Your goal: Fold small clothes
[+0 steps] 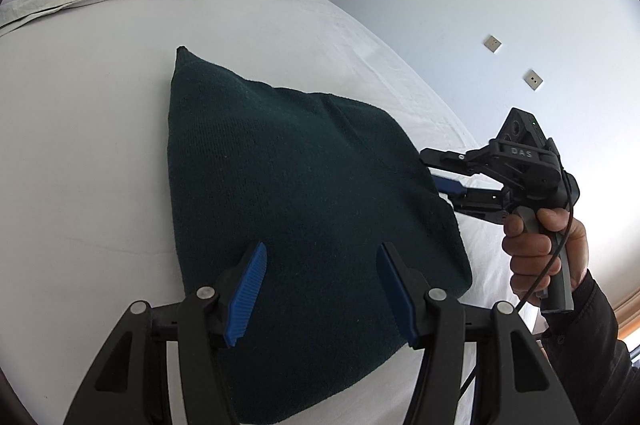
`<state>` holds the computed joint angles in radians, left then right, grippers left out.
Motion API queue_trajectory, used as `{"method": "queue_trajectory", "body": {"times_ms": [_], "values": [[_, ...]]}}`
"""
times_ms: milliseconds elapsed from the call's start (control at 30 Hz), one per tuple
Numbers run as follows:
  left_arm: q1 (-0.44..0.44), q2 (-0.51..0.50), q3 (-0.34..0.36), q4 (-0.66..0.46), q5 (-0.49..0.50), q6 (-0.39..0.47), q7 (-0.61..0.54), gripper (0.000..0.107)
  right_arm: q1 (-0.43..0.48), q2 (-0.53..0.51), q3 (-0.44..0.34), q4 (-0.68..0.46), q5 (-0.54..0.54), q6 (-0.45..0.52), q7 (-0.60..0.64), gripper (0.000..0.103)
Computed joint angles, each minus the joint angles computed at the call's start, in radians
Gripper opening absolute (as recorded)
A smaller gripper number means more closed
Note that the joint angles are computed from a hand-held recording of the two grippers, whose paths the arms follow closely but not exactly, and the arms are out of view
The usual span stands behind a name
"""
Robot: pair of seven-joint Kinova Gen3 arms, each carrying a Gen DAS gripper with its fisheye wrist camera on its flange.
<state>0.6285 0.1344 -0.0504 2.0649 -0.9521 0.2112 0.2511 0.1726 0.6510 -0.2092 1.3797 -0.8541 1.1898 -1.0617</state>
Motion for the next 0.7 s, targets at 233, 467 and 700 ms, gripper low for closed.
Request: {"method": "queue_trajectory", "body": {"times_ms": [233, 467, 700], "values": [[-0.012, -0.011, 0.018, 0.019, -0.025, -0.003, 0.033, 0.06, -0.021, -0.084, 0.015, 0.139, 0.027, -0.022, 0.019, 0.057], [-0.042, -0.009, 0.06, 0.008, 0.068, 0.022, -0.062, 0.06, -0.066, -0.157, 0.055, 0.221, 0.095, -0.047, 0.031, 0.023], [-0.08, -0.013, 0.11, -0.018, 0.239, 0.05, -0.245, 0.06, -0.066, -0.217, 0.072, 0.261, 0.143, -0.068, 0.048, 0.007]]}}
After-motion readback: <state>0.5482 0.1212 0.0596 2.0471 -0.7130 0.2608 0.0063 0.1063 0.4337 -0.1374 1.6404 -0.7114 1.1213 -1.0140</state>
